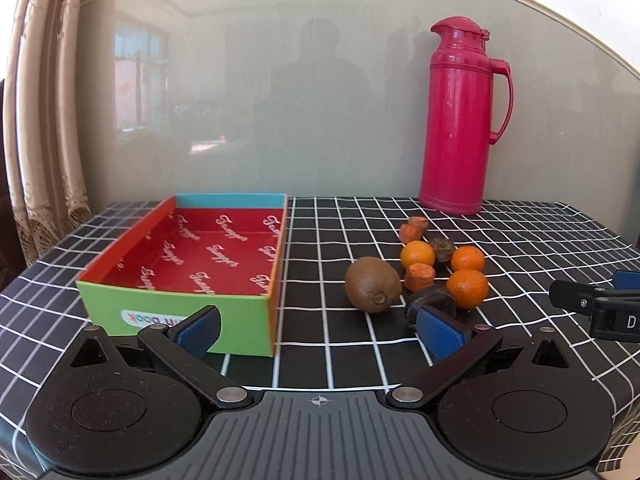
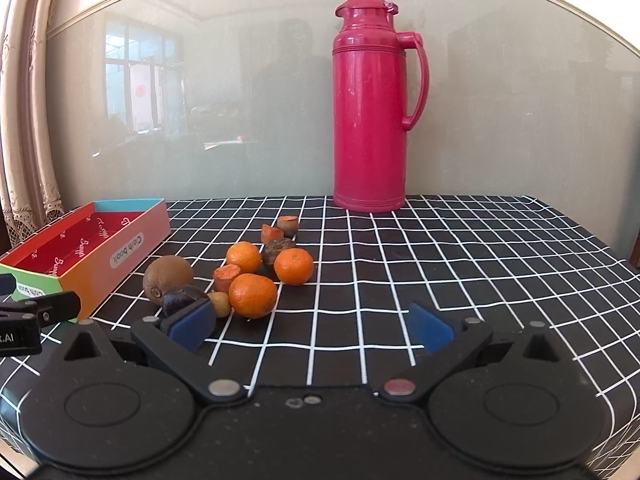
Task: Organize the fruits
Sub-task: 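Reach the left gripper to the dark brown fruit and close on it, then carry the dark brown fruit with the left gripper into the red box and release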
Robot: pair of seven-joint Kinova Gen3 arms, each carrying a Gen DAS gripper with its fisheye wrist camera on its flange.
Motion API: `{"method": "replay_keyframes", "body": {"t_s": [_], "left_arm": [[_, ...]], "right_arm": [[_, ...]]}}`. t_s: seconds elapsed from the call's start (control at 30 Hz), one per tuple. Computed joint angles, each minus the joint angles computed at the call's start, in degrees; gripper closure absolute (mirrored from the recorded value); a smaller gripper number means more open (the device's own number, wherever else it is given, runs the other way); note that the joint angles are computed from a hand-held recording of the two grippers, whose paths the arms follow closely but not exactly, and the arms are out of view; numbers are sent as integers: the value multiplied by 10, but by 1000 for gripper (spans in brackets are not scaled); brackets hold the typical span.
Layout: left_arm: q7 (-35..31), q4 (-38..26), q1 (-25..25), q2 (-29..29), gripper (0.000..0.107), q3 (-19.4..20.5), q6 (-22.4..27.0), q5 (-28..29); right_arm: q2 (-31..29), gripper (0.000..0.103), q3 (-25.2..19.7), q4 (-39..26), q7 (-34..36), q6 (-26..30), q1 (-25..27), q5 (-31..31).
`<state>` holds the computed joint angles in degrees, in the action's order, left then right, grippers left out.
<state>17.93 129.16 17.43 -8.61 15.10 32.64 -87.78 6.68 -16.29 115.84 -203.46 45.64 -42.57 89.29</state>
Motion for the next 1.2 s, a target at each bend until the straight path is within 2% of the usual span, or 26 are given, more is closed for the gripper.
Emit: {"method": "replay_keyframes", "body": {"t_s": [0.07,0.13,0.23,0.4,0.53,0.73,0.77,0.83,0.9,0.97,1.2], "left_arm": [[-20,-16,7,19,4,10,22,23],[-53,-34,14,38,4,8,23,48],[-49,-52,25,62,4,13,28,50],[-80,-77,44,90,4,-9,-13,68],[-79,-103,66,123,4,-16,8,68],[-93,-139,86,159,5,-41,4,86],[-94,-143,89,163,9,-47,0,88],[-118,-153,88,168,40,-55,-12,116],[-137,-159,81,172,49,-62,-30,139],[-129,-160,94,175,61,-77,-33,131],[-103,-141,101,161,61,-87,-44,99]], "right_arm": [[-5,0,3,2,-11,-3,5,0],[-7,0,5,1,-13,-3,10,-6],[-8,0,8,0,-13,-2,17,-10],[-7,0,13,-3,2,10,26,-24],[-7,0,17,-7,3,18,32,-36],[2,0,28,-20,3,12,44,-51],[3,0,29,-22,4,7,46,-53],[6,0,32,-24,7,1,49,-53],[10,0,34,-27,12,-3,50,-55],[13,0,37,-30,13,-10,53,-56],[17,0,40,-31,24,-12,52,-61]]}}
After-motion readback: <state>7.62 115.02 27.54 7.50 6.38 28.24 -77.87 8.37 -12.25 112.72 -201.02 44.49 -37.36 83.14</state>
